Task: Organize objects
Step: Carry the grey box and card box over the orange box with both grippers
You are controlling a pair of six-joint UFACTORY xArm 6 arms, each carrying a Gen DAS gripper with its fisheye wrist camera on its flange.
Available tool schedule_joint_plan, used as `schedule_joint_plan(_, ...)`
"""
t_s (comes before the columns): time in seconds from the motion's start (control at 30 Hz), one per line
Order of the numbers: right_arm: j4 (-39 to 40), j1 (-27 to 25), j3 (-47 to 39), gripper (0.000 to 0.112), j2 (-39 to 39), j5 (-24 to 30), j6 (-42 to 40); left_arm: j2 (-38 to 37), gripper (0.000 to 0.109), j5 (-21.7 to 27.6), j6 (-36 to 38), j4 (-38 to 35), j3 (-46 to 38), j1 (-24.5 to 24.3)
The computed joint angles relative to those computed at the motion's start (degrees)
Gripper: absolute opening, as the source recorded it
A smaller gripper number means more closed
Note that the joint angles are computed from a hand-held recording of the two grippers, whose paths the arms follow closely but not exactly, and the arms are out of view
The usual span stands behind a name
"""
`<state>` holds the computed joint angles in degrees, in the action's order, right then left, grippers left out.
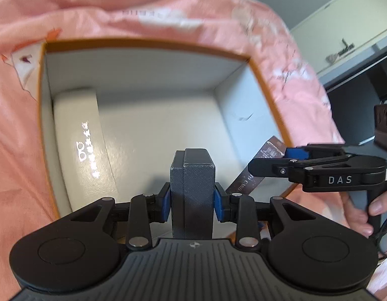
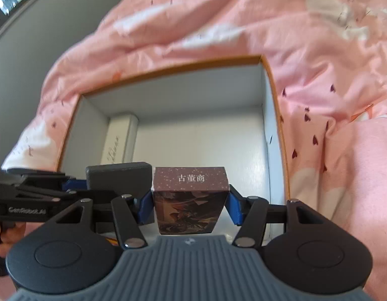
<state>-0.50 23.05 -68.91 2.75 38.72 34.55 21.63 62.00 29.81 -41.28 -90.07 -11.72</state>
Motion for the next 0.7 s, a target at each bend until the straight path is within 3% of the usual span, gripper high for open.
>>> schedule_joint_plan(0.4, 8.7, -2.1, -15.6, 0.061, 13.5, 17.0, -12.2, 7.5, 0.038, 6.2, -4.0, 3.1, -7.8, 0.3)
schedule_joint_plan(0.6, 9.1, -2.7, -20.5, 0.06, 17.7, 18.7, -12.2, 8.2, 0.043, 6.7, -7.4, 8.4, -9.9, -0.7)
schedule_joint_plan(0.7, 10.7, -3.3, -21.4, 0.06, 18.9, 18.5, -12.0, 7.7, 0.055, 5.4, -7.5, 12.4, -9.8, -1.7)
